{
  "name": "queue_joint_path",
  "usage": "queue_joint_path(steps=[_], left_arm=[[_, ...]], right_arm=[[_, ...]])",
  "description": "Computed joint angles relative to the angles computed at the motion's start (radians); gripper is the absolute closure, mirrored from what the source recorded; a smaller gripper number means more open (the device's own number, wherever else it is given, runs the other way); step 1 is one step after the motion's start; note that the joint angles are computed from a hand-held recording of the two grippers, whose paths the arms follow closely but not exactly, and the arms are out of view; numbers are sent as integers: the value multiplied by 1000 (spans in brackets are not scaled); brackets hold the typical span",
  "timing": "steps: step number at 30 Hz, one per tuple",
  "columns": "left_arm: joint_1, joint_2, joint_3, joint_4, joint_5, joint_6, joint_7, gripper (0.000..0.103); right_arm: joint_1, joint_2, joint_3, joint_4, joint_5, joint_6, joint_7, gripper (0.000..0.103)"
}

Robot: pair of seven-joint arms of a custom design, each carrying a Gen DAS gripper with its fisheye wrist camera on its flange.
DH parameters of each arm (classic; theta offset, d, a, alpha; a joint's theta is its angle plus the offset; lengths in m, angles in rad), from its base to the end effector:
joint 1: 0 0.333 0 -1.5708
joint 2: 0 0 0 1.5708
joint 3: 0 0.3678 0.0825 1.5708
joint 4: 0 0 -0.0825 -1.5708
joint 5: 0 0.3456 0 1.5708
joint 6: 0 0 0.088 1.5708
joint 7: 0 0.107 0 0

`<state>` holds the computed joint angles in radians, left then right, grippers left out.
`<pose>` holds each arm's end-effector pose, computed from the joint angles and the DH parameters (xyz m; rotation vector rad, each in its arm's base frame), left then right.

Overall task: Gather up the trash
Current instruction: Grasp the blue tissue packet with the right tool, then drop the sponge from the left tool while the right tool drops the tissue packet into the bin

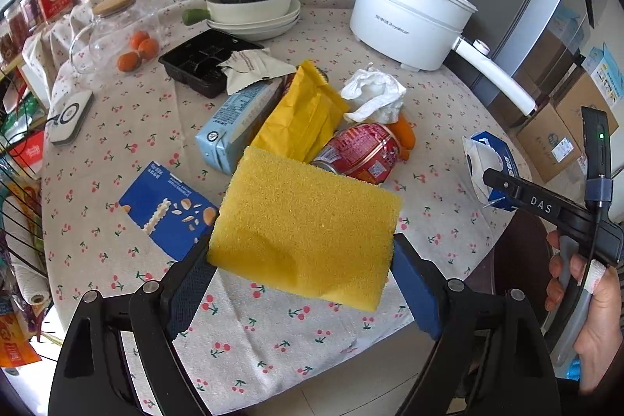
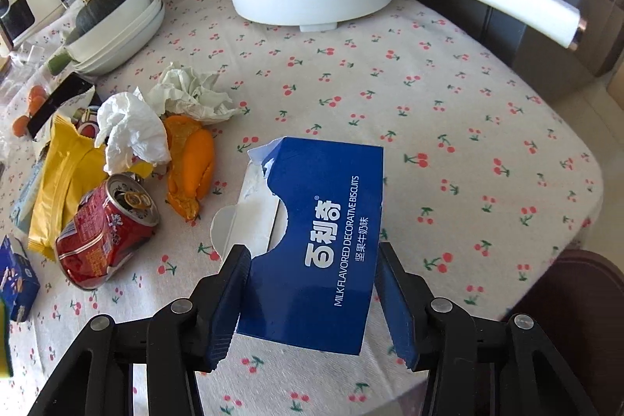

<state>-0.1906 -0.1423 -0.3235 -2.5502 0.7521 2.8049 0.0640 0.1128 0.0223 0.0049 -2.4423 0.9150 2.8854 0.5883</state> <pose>0.3621 -0.2454 0.4293 -2.2243 1.6111 -0.6115 0.4800 0.0104 0.4053 -2.0712 1.6004 -0.2914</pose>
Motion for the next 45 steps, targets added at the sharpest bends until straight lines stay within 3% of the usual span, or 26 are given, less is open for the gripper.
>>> queue_joint_path(steps=[8,14,23,33,35,38,45], left_arm=[[-77,113,-13,124,77,-26,-26,14],[-189,245,14,249,99,-31,-2,14],[-362,448,65,477,73,-31,108,14],[-518,604,162,652,25,-11,222,14],[-558,612,205,664,57,-1,198,11],[-581,618,232,669,81,16,183,0],[-583,604,237,660,93,-26,179,0]], right_arm=[[-68,-97,-98,-44,-20,-98,-75,47],[-136,-124,-169,-66,-27,-138,-144,47],[-254,-101,-243,-92,-17,-130,-322,47],[-395,-20,-250,-41,-39,-174,-365,46],[-413,-14,-247,-32,-38,-187,-370,46],[-426,-10,-238,-25,-33,-192,-372,46],[-430,-16,-227,-32,-34,-193,-382,46]])
